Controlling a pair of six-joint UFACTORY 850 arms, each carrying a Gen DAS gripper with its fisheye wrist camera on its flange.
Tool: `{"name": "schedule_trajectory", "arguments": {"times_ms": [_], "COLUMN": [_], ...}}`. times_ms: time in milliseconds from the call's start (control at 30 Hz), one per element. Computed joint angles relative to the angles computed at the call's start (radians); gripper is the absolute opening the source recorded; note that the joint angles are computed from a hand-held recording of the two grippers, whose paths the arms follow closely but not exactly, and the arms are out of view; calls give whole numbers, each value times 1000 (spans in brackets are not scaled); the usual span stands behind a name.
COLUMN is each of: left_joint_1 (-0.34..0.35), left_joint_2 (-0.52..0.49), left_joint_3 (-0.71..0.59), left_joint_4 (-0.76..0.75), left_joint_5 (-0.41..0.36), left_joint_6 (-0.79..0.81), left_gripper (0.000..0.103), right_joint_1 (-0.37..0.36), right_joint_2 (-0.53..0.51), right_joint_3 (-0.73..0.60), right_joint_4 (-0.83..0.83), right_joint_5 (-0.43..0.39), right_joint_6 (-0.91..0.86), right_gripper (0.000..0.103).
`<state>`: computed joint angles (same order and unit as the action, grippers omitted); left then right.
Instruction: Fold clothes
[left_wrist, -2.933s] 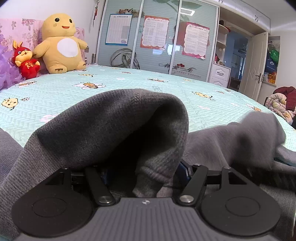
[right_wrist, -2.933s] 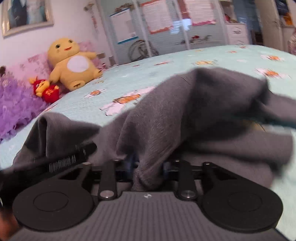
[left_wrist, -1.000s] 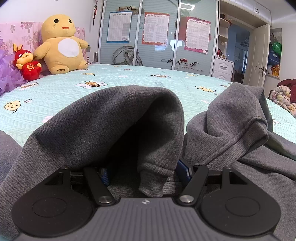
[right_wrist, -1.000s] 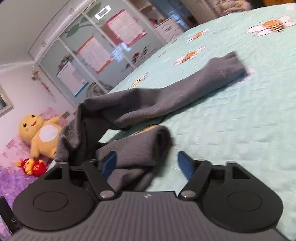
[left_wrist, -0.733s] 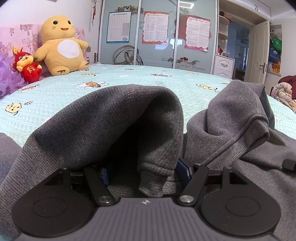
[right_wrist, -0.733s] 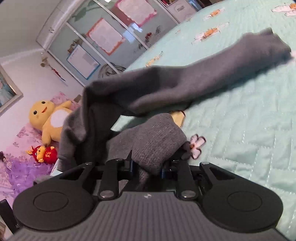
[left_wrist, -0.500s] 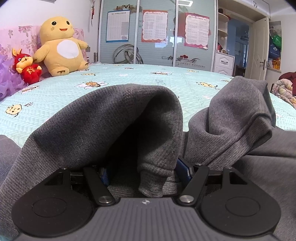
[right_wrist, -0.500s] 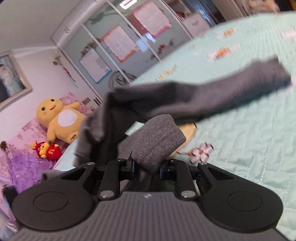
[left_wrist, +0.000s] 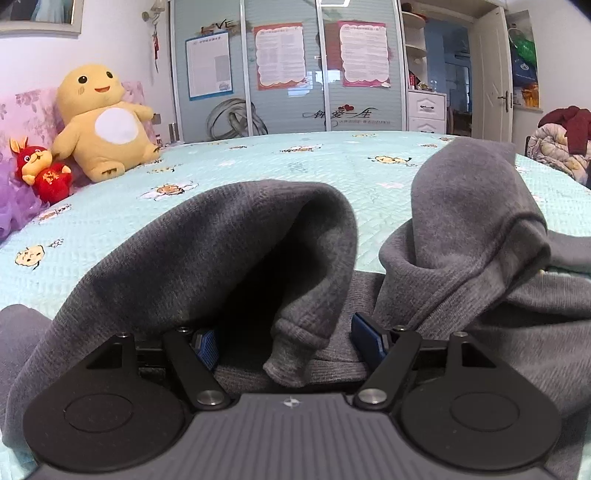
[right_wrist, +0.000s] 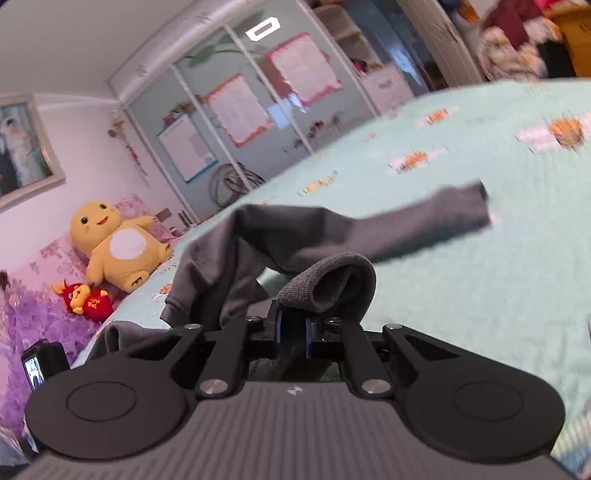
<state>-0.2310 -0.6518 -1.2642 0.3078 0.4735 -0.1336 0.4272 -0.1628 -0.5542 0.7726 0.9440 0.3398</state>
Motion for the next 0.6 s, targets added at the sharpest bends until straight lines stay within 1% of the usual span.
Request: {"name": "schedule_trajectory", "arguments": {"times_ms": [67,133,167,200,233,333,400,433,467,500,533,567,600], "left_joint_1": [9,19,24,23,22,21,20,19,20,22,29,37,45], "left_joint_2": [0,-7,-15,-22,-34,-85,-122,-140,-155,-167,-174,-181,-188], "left_joint_3": [-9,-33,-55,-76,-106,-234,-320,-362,-395,-426,-445,-464,-483], "left_joint_4": [66,126,137,110,56,-25,-96,-147,-204,-235,-234,-209,-188], "left_joint_5": [-1,-1,-7,-15,-30,-119,-175,-197,-214,-227,-233,-239,-245], "left_joint_6": [-82,-162,-186,-171,-129,-67,-3,46,97,116,94,46,1], "left_gripper": [75,75,75,75,74,67,56,51,44,42,42,42,44], "right_joint_1": [6,9,12,23,40,92,121,135,146,152,153,153,153], "right_joint_2": [8,12,16,19,20,11,-7,-18,-28,-38,-48,-59,-69], "right_joint_3": [11,16,25,30,33,17,-5,-17,-29,-37,-46,-56,-65], "right_joint_4": [7,22,30,60,108,247,287,295,297,275,253,232,210], "right_joint_5": [-21,-53,-48,-31,3,110,169,195,220,232,222,211,200], "right_joint_6": [25,72,98,93,65,-84,-190,-244,-295,-330,-350,-370,-390], "right_gripper": [11,14,14,16,16,18,22,22,25,33,38,46,47]}}
